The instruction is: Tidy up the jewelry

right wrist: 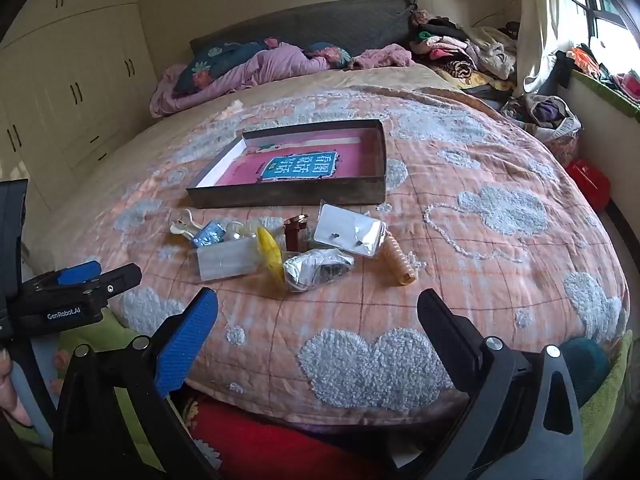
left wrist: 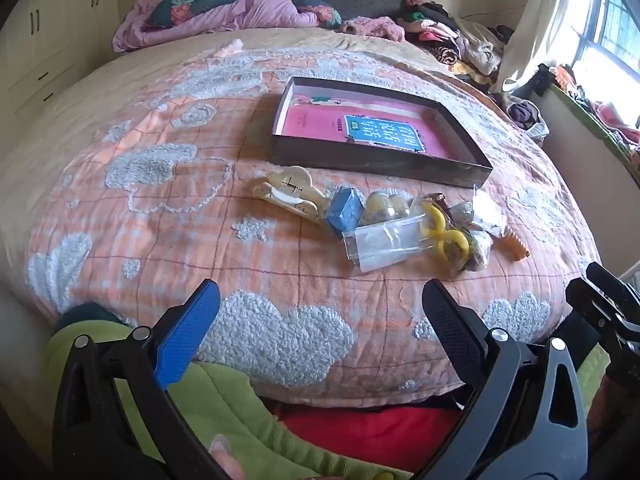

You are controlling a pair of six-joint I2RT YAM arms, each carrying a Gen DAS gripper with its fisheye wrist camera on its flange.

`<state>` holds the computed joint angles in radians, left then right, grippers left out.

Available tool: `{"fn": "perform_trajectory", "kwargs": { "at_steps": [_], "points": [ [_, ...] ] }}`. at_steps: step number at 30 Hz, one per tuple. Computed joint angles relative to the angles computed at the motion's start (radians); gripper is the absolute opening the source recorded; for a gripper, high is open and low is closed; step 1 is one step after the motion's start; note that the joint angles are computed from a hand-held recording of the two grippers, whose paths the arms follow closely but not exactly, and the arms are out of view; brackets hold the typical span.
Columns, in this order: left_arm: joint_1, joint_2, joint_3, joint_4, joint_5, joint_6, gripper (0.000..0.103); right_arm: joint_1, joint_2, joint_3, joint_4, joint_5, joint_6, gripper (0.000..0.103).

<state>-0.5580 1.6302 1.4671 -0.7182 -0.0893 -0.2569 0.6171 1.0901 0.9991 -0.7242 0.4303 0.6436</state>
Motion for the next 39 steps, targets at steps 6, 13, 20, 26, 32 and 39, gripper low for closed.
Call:
{"fn": "perform_trajectory", "kwargs": {
  "at_steps": [6,13,20,26,32,39],
  "points": [
    [-0.002,0.0,0.004,0.006,0.004,-0.003,0.094,0.014,-0.007,0.01,-0.012,0.01,0.007,0.099],
    [0.001,0.004,0.02,0.002,0.008,-0.001,0.094,-0.008,-0.033,0.015,-0.035,-0.002,-0.017,0.099],
    [-0.014,-0.019,0.013,-0.007,-0.01,-0.002,0.094,0.027,-0.003,0.035,-0.043,0.033,0.006,0.099],
    [-0.012,-0.021,0.016,-0.009,-0.003,0.002,0.094,0.033,0.0,0.045,-0.052,0.039,0.008,0.099],
    [-0.014,-0.022,0.023,-0.015,-0.003,0.001,0.094,0.031,-0.004,0.044,-0.051,0.035,0.007,0.099],
    [-0.016,-0.021,0.025,-0.015,-0.005,-0.001,0.094,0.032,-0.002,0.045,-0.054,0.041,0.007,0.099]
  ]
}}
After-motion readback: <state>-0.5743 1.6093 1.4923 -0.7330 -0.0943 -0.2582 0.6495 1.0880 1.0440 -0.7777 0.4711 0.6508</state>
